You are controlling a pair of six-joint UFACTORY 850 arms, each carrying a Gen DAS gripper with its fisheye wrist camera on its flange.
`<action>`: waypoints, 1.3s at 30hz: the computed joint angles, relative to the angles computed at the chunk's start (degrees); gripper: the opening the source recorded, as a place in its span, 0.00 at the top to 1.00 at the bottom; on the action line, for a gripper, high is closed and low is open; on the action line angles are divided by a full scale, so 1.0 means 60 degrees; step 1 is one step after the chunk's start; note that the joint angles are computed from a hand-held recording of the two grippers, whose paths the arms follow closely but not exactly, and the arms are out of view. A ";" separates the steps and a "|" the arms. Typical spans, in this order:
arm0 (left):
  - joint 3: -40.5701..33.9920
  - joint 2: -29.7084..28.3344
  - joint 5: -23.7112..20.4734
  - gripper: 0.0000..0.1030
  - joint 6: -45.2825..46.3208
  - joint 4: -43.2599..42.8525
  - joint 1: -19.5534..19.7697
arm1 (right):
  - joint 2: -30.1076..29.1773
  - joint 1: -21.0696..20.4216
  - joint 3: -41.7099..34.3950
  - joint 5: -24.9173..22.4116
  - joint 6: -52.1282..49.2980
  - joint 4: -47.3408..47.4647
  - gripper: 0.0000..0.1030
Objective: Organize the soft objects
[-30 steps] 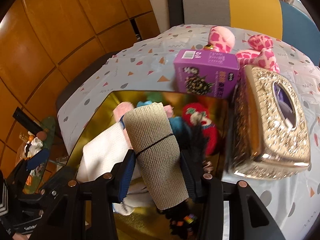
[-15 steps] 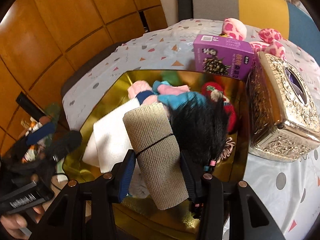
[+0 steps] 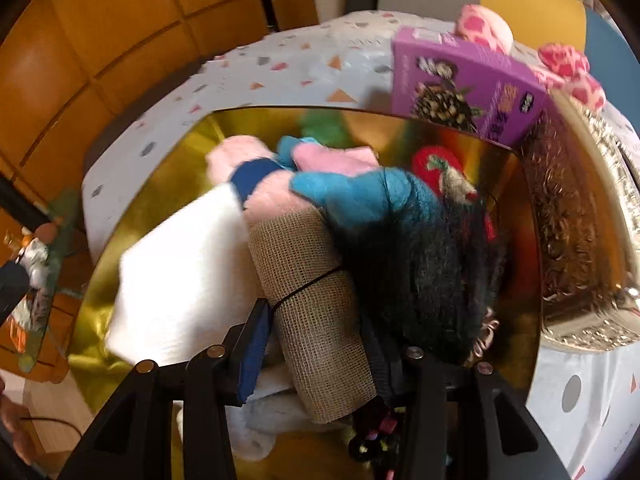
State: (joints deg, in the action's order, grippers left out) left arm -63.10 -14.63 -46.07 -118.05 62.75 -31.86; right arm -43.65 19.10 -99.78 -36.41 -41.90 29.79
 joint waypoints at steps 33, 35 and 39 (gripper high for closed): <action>-0.0695 -0.0577 -0.0016 0.02 0.0547 -0.0015 -0.0257 | 0.1241 -0.0022 0.1915 0.1643 -0.1755 0.0974 0.64; -0.0795 -0.0646 -0.0034 0.01 0.0623 0.0000 -0.0296 | 0.1102 -0.0073 0.1750 0.1573 -0.1441 0.0830 0.64; -0.0972 -0.0773 -0.0017 0.00 0.0891 -0.0061 -0.0357 | 0.1207 -0.0284 0.1825 0.1239 -0.2033 0.1651 0.64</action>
